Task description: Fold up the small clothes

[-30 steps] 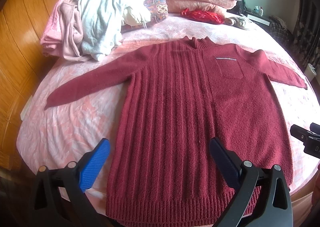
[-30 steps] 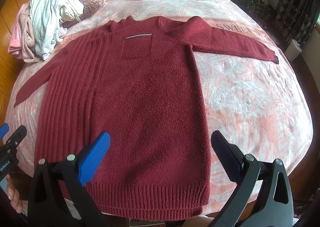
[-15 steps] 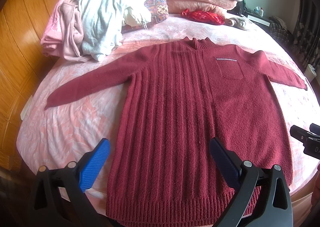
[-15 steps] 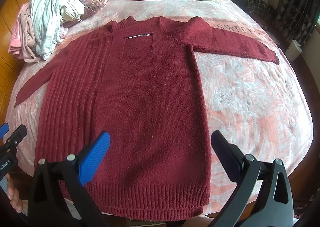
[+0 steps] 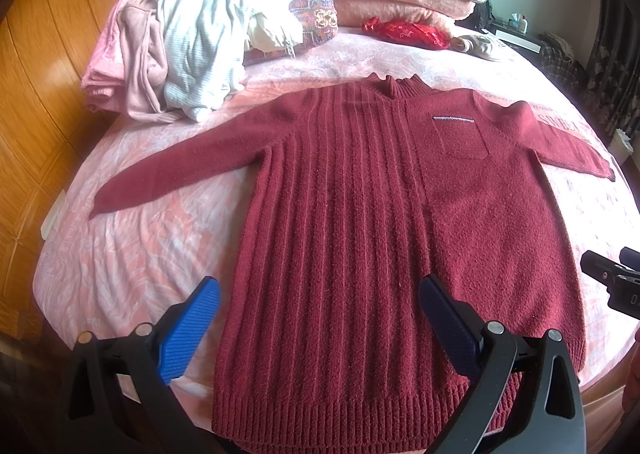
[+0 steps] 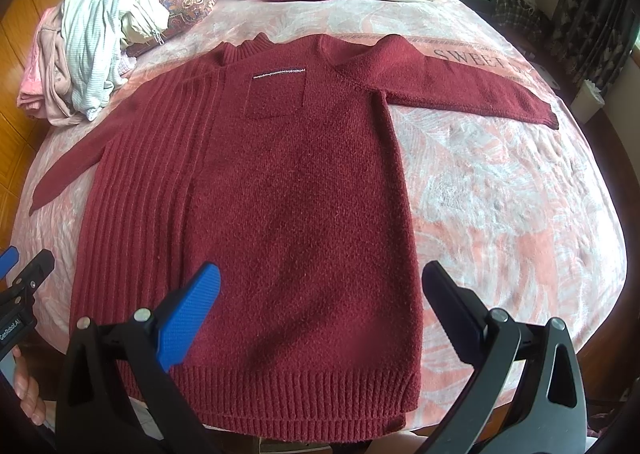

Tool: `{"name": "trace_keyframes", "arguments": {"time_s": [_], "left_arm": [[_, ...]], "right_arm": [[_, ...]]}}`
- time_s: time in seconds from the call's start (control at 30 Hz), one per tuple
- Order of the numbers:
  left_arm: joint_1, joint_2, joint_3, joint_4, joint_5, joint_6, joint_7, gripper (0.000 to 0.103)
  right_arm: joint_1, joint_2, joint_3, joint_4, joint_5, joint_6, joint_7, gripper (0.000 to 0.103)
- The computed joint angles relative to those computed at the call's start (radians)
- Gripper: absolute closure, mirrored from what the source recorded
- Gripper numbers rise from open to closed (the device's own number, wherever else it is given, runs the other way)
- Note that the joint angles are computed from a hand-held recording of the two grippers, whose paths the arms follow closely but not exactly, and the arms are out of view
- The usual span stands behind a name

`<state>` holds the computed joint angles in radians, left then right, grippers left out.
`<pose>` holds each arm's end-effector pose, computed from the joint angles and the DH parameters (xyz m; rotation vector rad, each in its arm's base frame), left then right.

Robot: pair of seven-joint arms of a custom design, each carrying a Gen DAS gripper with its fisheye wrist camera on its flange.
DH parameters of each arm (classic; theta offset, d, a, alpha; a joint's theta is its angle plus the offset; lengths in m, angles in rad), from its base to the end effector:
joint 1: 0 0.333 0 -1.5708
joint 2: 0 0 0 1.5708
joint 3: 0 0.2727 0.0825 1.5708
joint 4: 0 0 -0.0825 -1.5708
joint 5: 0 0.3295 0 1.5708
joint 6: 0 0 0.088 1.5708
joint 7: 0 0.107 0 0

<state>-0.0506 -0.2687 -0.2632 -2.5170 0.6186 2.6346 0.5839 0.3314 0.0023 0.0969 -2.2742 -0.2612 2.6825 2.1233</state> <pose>0.4093 -0.1489 0.4010 -2.0028 1.6767 -0.3739 0.4604 0.2191 0.3902 -2.0472 1.8774 -0.3829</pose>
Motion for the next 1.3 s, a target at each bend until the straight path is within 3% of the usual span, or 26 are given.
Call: {"name": "trace_keyframes", "arguments": {"time_s": [0.7, 0.83, 1.0, 1.17, 1.3], "left_arm": [[0.003, -0.006, 0.004, -0.008, -0.011, 0.006, 0.012, 0.004], [0.01, 0.024, 0.008, 0.021, -0.011, -0.007, 0.022, 0.004], [-0.005, 0.142, 0.041, 0.155, -0.068, -0.044, 0.09, 0.004], [-0.033, 0.303, 0.068, 0.362, -0.02, -0.084, 0.092, 0.004], [-0.086, 0.478, 0.106, 0.576, -0.035, -0.128, 0.12, 0.004]], "right_arm": [[-0.004, 0.0, -0.003, 0.0, 0.027, 0.0, -0.022, 0.003], [-0.013, 0.03, -0.013, 0.045, 0.066, -0.038, -0.051, 0.003], [-0.044, 0.114, -0.042, 0.184, 0.081, -0.118, -0.097, 0.003], [-0.111, 0.229, -0.07, 0.363, 0.19, -0.18, -0.252, 0.003], [-0.187, 0.393, -0.088, 0.583, 0.259, -0.254, -0.402, 0.003]]}}
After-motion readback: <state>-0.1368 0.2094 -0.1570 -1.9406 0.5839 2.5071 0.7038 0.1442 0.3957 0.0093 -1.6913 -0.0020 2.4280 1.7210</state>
